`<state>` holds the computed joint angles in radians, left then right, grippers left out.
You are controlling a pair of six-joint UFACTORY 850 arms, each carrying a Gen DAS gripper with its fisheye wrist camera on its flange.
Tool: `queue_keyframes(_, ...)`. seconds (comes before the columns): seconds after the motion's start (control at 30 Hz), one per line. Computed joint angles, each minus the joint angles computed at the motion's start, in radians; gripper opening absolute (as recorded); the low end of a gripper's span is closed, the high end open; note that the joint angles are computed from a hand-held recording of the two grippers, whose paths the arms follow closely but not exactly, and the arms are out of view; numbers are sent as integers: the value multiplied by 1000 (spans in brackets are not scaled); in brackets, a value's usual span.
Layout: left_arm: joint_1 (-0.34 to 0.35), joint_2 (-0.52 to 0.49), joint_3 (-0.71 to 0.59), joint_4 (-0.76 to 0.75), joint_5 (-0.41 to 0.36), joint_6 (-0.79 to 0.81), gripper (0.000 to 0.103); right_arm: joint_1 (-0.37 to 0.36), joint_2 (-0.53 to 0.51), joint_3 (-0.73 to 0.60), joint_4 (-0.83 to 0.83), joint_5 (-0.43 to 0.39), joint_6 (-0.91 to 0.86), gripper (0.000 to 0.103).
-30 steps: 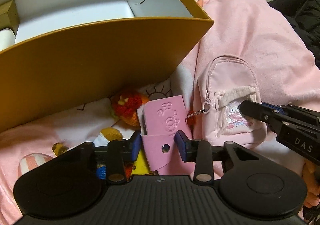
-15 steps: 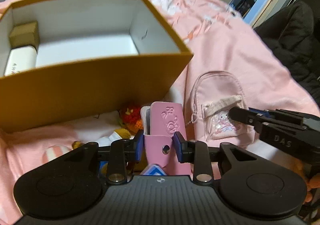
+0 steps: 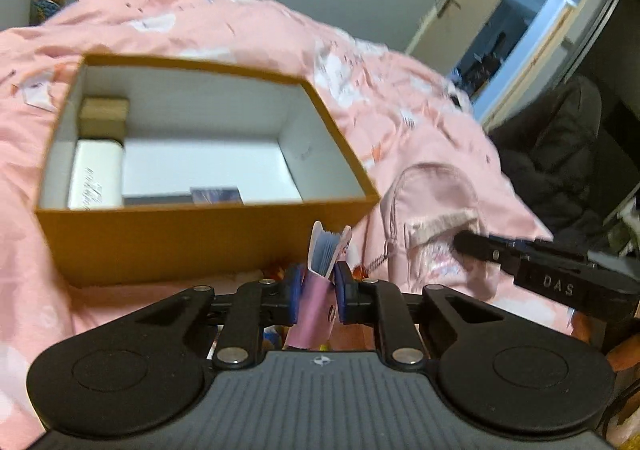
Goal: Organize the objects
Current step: 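Carry the pink pouch and pink card wallet into the cardboard box with both tools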
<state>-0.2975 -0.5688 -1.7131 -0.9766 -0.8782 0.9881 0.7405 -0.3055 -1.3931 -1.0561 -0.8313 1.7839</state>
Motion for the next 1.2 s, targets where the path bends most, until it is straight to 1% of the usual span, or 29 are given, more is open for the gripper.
queue_keyframes(0.03,4,0,-6,-10,4,-2,19,-3,-1,-7,-5,14,0,14)
queue_keyframes(0.17,23,-7,-42,-57,25,3,19,-10,-29,-57,-26,24,-28,14)
queue_keyframes(0.3,37,-26,-95,-85,27,-14,19,-34,-54,-106,-28,64,-66,14)
queue_keyframes(0.4,38,-47,-141,-92,52,-29,19,-55,-81,-153,-25,78,-100,14)
queue_keyframes(0.67,29,-157,-320,-49,109,-138,19,-121,-176,-296,33,124,-211,14)
queue_keyframes(0.87,21,-284,-515,59,102,-282,19,-181,-295,-434,182,204,-343,14)
queue_keyframes(1.0,23,-352,-621,117,92,-362,19,-227,-386,-538,375,262,-461,14)
queue_keyframes(1.1,22,-395,-689,165,99,-408,18,-256,-478,-656,543,266,-588,14)
queue_keyframes(1.2,24,-453,-782,213,80,-466,18,-276,-579,-793,685,239,-703,14)
